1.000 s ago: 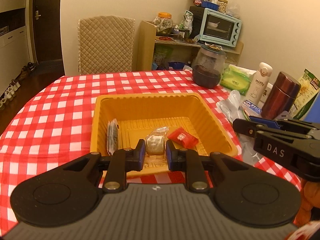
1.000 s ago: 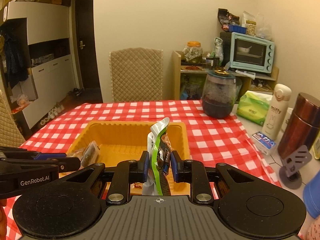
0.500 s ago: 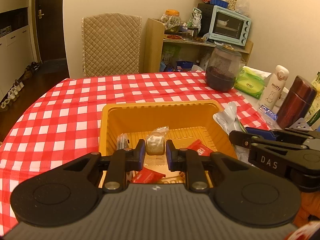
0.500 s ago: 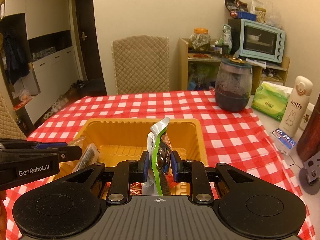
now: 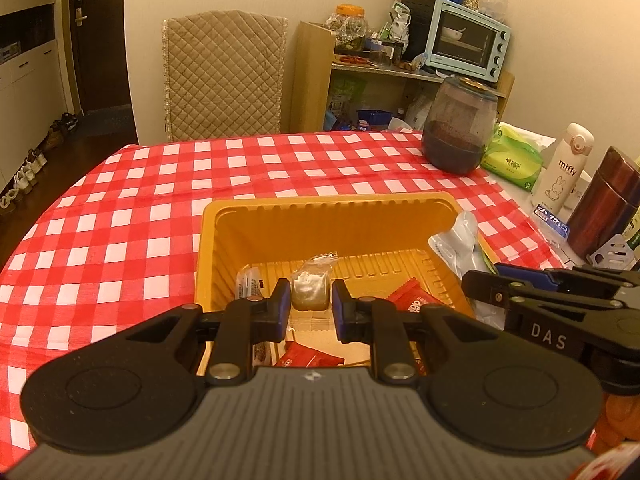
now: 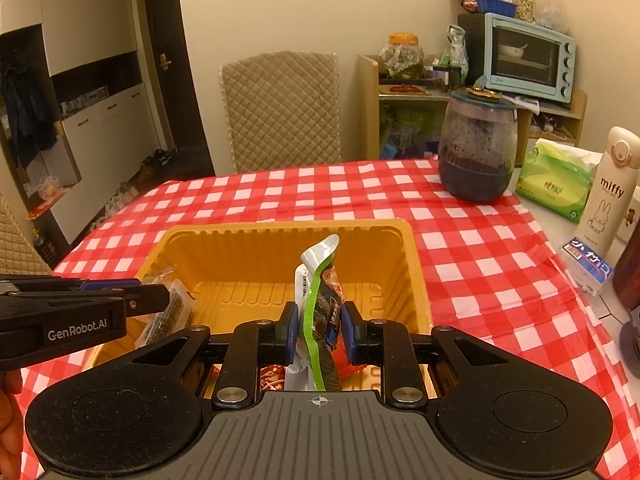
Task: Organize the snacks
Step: 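Open the left tool to drop the clear packet while the right tool releases the bar into the tray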
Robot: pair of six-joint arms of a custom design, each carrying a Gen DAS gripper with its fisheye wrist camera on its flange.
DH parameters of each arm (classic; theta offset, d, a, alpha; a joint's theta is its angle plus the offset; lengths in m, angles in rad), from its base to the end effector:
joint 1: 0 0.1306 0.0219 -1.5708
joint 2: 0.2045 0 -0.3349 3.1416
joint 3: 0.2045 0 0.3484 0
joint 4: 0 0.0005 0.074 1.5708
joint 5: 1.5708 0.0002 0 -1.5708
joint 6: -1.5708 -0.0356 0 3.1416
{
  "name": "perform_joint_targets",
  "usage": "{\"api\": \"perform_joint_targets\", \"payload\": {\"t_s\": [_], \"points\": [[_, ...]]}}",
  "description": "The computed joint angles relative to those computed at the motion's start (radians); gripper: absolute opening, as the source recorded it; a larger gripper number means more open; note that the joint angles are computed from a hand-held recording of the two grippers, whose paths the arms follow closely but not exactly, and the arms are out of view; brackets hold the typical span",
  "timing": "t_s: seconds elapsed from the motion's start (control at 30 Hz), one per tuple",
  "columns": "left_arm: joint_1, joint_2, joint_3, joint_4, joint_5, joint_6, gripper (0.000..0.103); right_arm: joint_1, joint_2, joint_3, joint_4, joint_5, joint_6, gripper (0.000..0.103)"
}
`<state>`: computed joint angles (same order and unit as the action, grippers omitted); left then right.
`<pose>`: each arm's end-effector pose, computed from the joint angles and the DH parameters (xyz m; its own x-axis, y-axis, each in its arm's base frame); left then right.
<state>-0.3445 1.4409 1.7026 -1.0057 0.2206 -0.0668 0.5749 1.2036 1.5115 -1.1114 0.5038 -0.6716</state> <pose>0.4332 -0.1643 0.4809 -0.6039 0.2859 -0.7440 0.5226 0.8469 -0.0988 0.3223 0.1877 0.4908 -0.5942 0.2643 -0.7596 0.2233 0.9615 0.1599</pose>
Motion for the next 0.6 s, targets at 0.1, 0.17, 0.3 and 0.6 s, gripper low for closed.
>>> {"api": "perform_joint_targets", "payload": {"t_s": [0.1, 0.17, 0.3, 0.6], "points": [[0.0, 0.01, 0.006, -0.005, 0.015, 0.003, 0.021, -0.001, -0.002, -0.002, 0.001, -0.001, -0.001, 0.023], [0.002, 0.013, 0.005, 0.001, 0.022, 0.013, 0.041, -0.002, -0.002, -0.003, 0.004, 0.0, -0.001, 0.023], [0.007, 0.002, -0.009, 0.018, 0.006, 0.019, 0.046, -0.005, -0.01, -0.012, 0.014, -0.007, -0.009, 0.023], [0.031, -0.002, -0.008, 0.015, -0.008, 0.024, 0.046, -0.005, -0.011, -0.018, 0.057, -0.042, -0.021, 0.023]]}}
